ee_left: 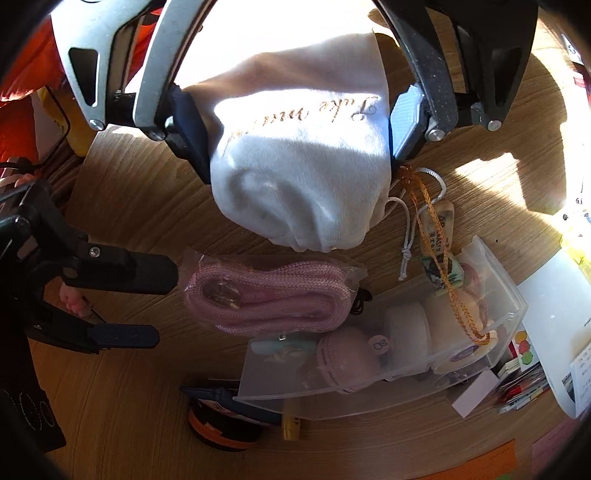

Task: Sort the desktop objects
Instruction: 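Grasp the white drawstring bag with the left gripper while the right gripper grasps the pink rope bag, then lift the white bag and pink rope bag and carry both over the clear box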

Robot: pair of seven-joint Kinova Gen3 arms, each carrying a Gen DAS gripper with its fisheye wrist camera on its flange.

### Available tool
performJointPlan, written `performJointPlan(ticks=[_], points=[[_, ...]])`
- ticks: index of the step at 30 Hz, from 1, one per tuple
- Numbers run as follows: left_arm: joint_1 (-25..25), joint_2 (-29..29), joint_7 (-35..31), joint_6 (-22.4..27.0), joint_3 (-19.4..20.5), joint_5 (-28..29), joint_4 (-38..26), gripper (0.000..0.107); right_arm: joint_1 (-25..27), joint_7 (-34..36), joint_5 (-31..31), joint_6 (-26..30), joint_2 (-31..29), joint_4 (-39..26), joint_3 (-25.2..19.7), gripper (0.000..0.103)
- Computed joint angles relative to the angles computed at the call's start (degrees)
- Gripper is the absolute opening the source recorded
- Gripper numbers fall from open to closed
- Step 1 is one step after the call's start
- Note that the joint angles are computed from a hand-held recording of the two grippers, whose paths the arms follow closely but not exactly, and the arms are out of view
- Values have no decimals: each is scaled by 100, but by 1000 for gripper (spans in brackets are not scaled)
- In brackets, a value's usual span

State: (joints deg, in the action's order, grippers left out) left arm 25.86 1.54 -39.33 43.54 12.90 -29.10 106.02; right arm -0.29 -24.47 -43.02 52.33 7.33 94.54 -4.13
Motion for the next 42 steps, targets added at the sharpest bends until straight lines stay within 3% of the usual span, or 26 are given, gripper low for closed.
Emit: performJointPlan(ticks=[5, 13, 21, 24, 27, 30, 33, 39, 42], points=[[-7, -306, 975, -83, 86, -496, 452, 80, -234, 142, 423, 98, 198, -353, -148, 90], [-407, -690, 1530, -303, 305, -732, 743, 78, -705, -502, 1507, 636, 838, -1315, -383, 90], [-966, -1175, 1240, -877, 268, -325, 985, 62, -1064, -823, 2227, 372, 1037, -1510, -457, 91], [-1173, -1089, 1206, -821, 469, -346, 933, 60, -1181, -1174, 2473, 693, 1323, -1897, -430, 91], [-1212, -1080, 964, -948, 406, -101, 960, 59, -1207, -1509, 2597, 1004, 1584, -2239, -405, 91], [-1309, -1085, 967, -968, 487, -100, 957, 58, -1021, -1508, 2379, 1361, 1774, -2508, -484, 87], [-1393, -1173, 949, -1082, 504, -91, 1010, 58, -714, -1277, 2017, 1681, 1848, -2636, -635, 67], [-1763, -1377, 1379, -1263, 798, -383, 1150, 58, -358, -1071, 1469, 1520, 1680, -2313, -649, 64], [-1905, -1533, 1408, -1439, 796, -269, 1250, 58, -37, -984, 1064, 2012, 1786, -2578, -721, 64]])
